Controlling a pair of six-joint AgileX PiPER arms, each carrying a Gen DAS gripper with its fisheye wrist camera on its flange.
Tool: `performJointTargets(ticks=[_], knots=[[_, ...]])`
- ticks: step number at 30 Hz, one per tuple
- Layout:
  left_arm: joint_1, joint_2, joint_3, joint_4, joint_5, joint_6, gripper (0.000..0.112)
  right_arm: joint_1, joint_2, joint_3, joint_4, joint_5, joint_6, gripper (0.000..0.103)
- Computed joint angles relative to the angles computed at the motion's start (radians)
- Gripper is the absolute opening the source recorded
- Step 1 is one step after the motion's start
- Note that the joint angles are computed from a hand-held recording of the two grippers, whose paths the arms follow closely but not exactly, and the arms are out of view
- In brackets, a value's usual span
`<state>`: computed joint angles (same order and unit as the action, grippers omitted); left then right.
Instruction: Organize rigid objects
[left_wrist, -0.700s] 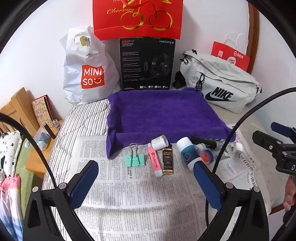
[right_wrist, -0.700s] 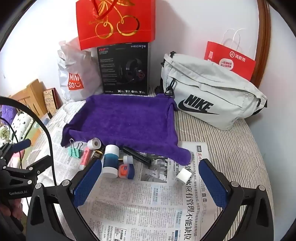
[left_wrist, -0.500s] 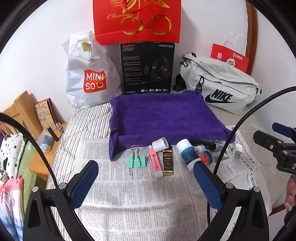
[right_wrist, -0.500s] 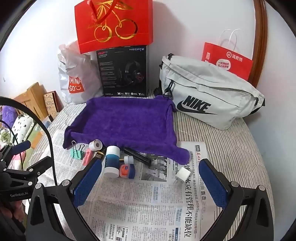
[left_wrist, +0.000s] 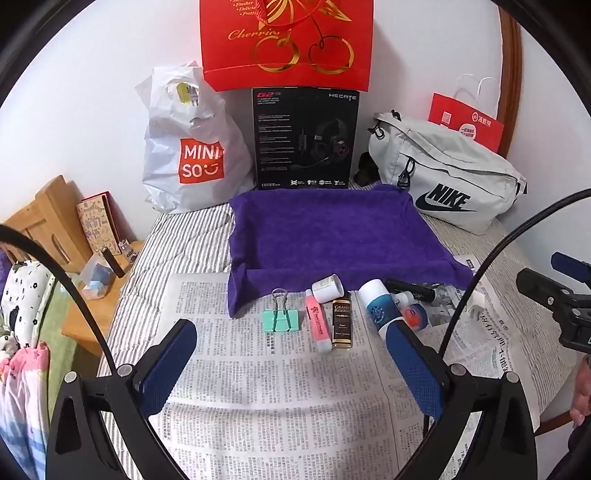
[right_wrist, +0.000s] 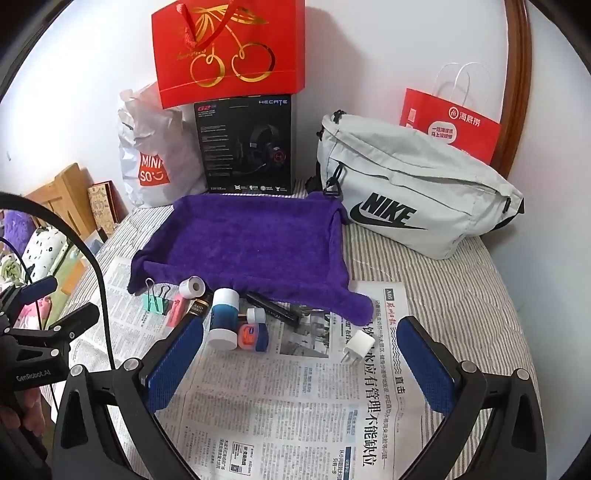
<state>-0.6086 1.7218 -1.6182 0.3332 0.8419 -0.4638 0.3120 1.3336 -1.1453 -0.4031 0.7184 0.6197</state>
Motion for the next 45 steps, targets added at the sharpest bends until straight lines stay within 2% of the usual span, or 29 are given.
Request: performJointTargets(ticks=[45], knots=[[-0.03,-0.014,-0.023,0.028,0.035,-0.02,0.103,0.01,-0.033,0.02,-0.004,0.014,0.005,0.103]])
